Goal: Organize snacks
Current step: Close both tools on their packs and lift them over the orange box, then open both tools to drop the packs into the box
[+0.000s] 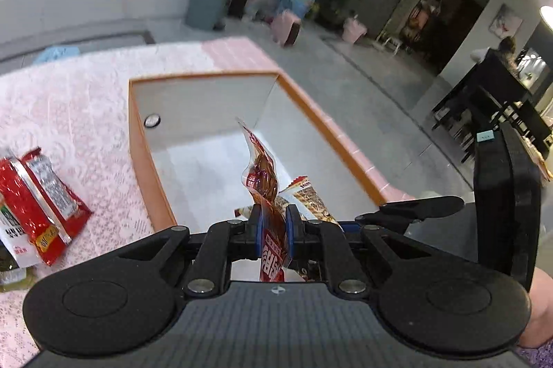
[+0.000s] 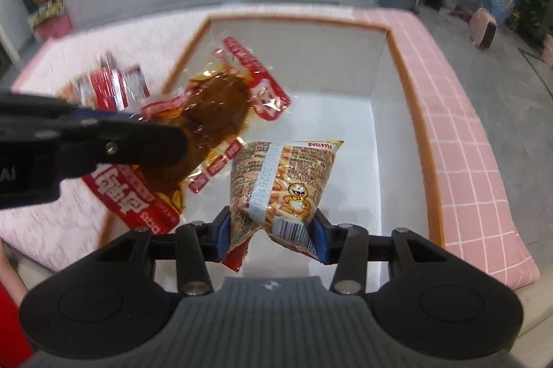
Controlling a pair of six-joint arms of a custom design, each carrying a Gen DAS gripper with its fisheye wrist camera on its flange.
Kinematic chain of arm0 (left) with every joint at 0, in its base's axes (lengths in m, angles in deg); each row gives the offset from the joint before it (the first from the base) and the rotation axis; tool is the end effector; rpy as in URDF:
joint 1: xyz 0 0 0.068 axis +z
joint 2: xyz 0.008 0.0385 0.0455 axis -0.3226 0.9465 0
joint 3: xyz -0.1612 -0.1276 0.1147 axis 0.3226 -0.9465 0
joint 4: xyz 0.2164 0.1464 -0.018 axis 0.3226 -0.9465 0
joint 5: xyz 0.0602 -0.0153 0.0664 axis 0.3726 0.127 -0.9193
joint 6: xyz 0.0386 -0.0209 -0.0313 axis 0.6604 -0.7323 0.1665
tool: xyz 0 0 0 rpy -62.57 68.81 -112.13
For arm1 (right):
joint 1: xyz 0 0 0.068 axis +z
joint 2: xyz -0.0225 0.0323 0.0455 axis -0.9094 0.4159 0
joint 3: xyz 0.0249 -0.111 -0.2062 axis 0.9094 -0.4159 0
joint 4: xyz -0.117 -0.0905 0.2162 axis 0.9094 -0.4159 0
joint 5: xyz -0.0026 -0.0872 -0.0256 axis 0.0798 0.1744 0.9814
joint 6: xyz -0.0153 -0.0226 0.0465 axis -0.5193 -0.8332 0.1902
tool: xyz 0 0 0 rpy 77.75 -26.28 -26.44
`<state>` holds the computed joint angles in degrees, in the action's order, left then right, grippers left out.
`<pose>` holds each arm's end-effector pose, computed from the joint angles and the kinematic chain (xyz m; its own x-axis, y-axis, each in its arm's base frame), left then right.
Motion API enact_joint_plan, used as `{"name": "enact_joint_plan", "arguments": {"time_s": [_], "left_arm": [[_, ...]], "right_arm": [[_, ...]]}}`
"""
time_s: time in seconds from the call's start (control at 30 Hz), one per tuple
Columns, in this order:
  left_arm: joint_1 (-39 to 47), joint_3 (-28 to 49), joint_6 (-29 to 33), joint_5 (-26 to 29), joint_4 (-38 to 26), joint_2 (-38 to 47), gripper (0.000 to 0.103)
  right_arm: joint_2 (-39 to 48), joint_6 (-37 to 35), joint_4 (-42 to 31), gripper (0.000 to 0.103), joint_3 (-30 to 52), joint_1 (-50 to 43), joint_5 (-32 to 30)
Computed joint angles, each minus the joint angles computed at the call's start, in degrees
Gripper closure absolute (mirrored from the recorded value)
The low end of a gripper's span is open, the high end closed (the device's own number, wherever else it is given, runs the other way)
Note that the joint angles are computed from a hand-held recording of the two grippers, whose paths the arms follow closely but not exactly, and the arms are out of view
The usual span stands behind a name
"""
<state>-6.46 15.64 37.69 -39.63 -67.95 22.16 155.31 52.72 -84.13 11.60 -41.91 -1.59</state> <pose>0.1973 0.0276 0.1635 -0.7644 -0.2080 -0.6102 0.0347 0.9319 -0.3611 0.2786 0.1271 0.1485 -0.6722 -0.5143 -0.5325 -0.6185 0.7855 0.0220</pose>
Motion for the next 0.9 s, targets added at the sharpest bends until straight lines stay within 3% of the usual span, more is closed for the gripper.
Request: {"name": "enact_joint_plan", "arguments": {"time_s": [0.13,0.3,0.47,0.53,0.63,0.73,0.83,0.9], "left_arm": [[-0.07,3.52,0.93,-0.67,2.22,10.90,0.089],[-4.00,4.00,-0.76,-5.14,5.66,16.50,0.089],[-7.59,1.76,-1.47,-9.95,7.00,13.70,0.081],[-6.80,1.13,-0.80,-8.25,6.79,12.57,0.063],[-5.41,0.04,0.02,-6.14,6.39,10.41,0.045],[-5.19,-1.11,-0.36,-6.56,5.63,7.41,0.038],[-3.31,-1.52,-1.34,-3.76,3.61,4.31,0.032],[-1.27,-1.70,-1.28,-1.01,1.64,1.82,0.028]], "right_arm": [[7.23,0.13,-2.83,0.058,5.32,0.60,0.54],[14.31,-1.17,-7.20,0.058,11.75,0.61,1.15],[18.93,-0.61,-10.55,0.056,16.69,1.32,3.04],[19.27,-0.26,-10.91,0.056,17.23,1.56,3.64],[20.19,-0.01,-11.75,0.055,18.64,1.97,4.35],[20.58,0.39,-11.91,0.050,19.26,2.56,5.17],[19.22,1.36,-12.28,0.036,18.41,3.83,5.58],[18.54,1.20,-12.96,0.034,18.27,4.00,5.94]]}}
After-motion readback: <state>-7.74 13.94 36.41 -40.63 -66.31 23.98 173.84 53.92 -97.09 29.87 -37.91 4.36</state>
